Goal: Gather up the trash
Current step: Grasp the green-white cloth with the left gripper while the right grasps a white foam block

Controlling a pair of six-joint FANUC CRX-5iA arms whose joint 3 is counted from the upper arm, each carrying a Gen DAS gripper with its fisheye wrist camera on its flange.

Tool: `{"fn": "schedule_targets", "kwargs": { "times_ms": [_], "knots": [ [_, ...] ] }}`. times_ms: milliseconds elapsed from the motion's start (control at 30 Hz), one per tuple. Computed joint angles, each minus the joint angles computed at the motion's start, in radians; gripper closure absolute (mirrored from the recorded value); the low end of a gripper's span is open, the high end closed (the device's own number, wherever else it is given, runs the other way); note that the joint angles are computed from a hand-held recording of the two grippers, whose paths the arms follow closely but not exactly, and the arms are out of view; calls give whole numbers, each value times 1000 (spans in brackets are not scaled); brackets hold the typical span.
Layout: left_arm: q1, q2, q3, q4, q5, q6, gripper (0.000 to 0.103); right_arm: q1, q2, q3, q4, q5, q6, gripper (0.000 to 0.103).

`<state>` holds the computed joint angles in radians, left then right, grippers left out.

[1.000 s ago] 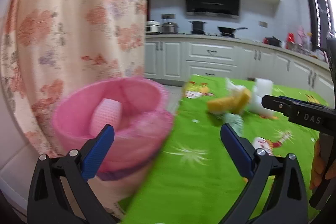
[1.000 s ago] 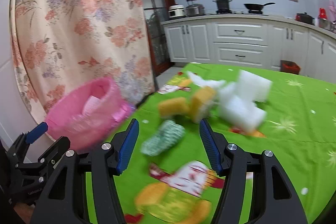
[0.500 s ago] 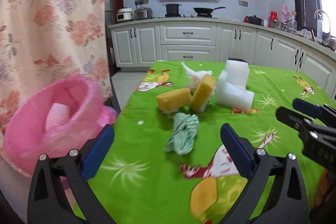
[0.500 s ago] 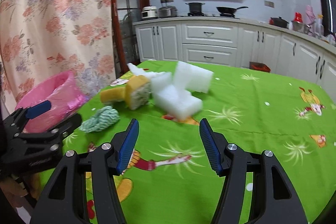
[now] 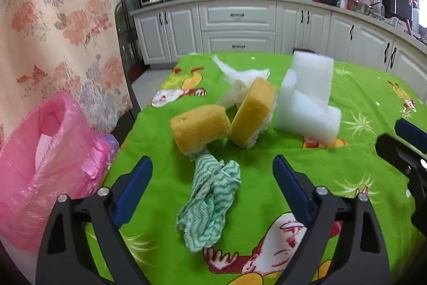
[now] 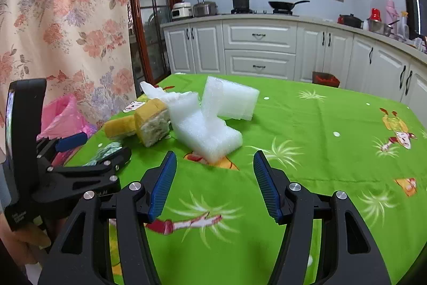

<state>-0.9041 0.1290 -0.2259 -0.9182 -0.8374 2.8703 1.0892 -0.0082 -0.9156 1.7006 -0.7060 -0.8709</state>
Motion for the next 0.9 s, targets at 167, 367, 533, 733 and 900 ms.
{"fn": "schedule_targets", "kwargs": {
  "times_ms": [167, 367, 533, 733, 900],
  "knots": [
    [72, -4, -21, 97, 71, -71, 36, -77, 39, 54, -35, 114, 107, 45],
    [118, -21, -56, 160, 154, -133, 70, -119, 99, 118, -130, 208, 272, 29],
    [102, -14, -45, 147, 140, -131, 71, -123, 144, 173, -209, 219, 396, 23],
    [92, 0, -30, 142, 113, -131, 71, -111, 218, 274, -397, 195, 612, 23],
    [90, 0, -27, 139, 107, -129, 71, -121, 213, 272, -401, 235, 639, 36]
  ]
}}
